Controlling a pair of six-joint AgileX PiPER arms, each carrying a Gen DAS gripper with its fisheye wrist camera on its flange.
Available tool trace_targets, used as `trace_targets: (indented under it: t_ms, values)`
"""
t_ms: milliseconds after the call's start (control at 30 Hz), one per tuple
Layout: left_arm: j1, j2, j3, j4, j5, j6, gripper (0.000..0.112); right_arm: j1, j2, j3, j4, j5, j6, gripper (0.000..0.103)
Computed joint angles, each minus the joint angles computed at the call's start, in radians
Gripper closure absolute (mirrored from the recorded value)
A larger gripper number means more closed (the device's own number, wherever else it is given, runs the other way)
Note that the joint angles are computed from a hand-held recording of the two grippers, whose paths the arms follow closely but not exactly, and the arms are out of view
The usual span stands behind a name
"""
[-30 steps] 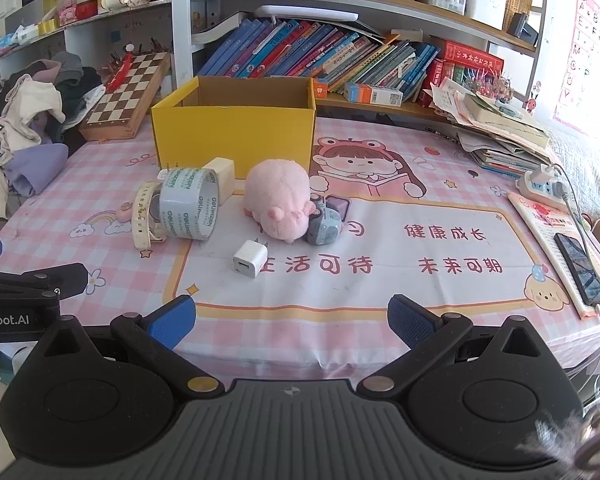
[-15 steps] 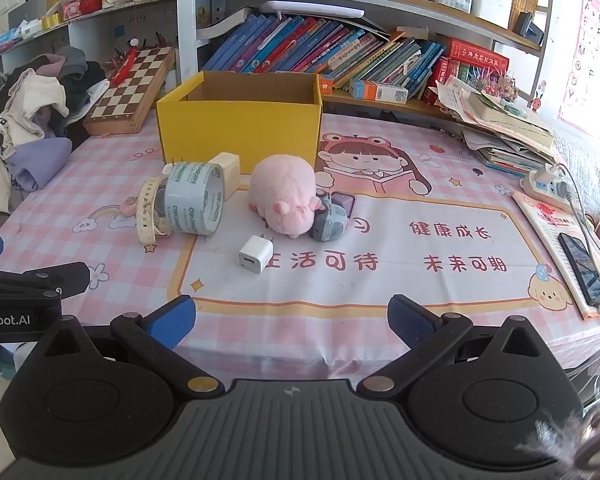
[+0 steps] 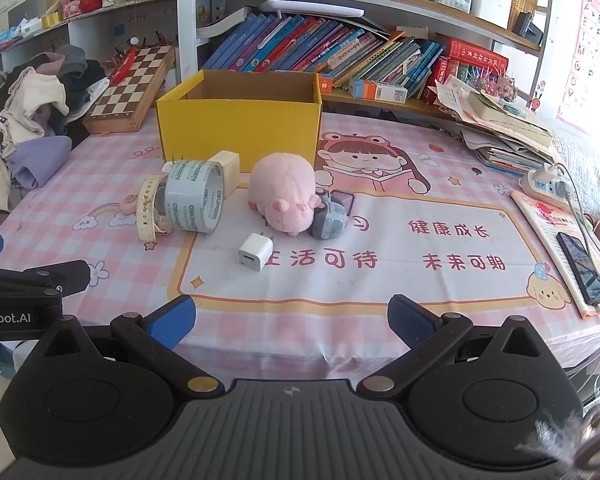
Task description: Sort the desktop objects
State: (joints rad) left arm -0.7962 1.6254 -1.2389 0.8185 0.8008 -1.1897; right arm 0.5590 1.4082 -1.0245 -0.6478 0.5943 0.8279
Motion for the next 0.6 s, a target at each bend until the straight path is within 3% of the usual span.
trace_targets:
  t_ms: [600]
  values:
    - [0.000,0.004,-0.004,-0.004,0.004,0.005,0.009,-0.009,-0.008,0.004,0.020,0.001,-0.005,0.000]
